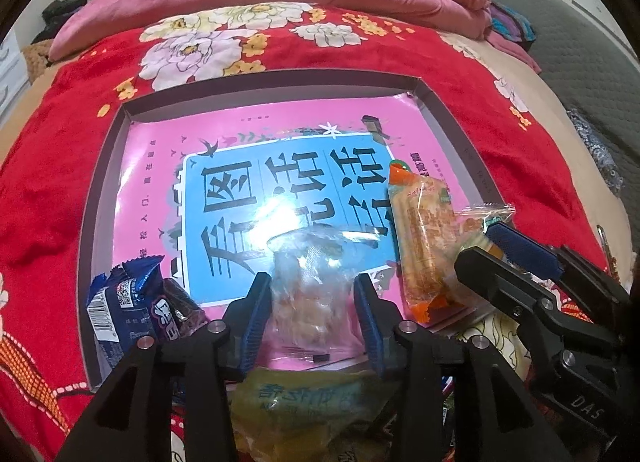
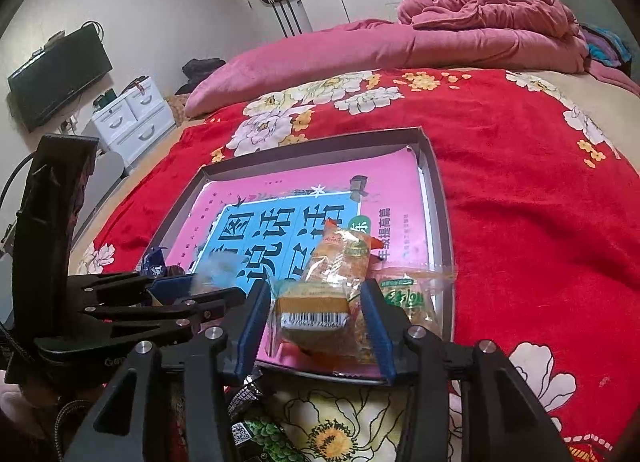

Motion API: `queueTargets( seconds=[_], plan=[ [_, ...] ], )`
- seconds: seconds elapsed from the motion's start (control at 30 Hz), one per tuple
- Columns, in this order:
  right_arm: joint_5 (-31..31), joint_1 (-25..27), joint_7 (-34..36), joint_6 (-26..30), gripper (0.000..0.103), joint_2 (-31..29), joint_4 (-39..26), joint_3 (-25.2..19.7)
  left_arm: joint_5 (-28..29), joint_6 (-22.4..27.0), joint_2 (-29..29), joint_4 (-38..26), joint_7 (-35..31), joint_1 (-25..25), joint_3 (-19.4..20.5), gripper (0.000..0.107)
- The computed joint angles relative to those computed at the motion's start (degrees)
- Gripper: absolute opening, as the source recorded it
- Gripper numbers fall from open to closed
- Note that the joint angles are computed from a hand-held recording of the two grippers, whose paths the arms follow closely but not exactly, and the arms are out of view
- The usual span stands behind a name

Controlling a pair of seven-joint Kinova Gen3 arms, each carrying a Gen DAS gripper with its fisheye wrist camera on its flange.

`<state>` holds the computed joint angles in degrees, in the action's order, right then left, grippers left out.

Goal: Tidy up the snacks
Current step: 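Lower the clear bag into the tray and open the left tool while the right tool releases the cake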

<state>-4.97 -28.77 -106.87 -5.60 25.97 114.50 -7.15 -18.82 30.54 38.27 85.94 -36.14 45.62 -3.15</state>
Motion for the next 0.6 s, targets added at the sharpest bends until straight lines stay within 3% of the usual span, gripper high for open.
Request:
queueTargets(
  seconds=[0.23,0.6],
  plan=[
    [-0.19,-0.15,-0.26,-0.47,0.048,-0.25,0.42,0.31,-0.28,0.01,-0.21,-0.13,0.63,0.34,-0.28,0.053],
    [-2.48,-4.47,0.92,-1.54,0.053,-1.23,1.37,4.96,-2.53,-0.24,-1.60,0.52,3.83,2.12,-1.75,0.063]
  ],
)
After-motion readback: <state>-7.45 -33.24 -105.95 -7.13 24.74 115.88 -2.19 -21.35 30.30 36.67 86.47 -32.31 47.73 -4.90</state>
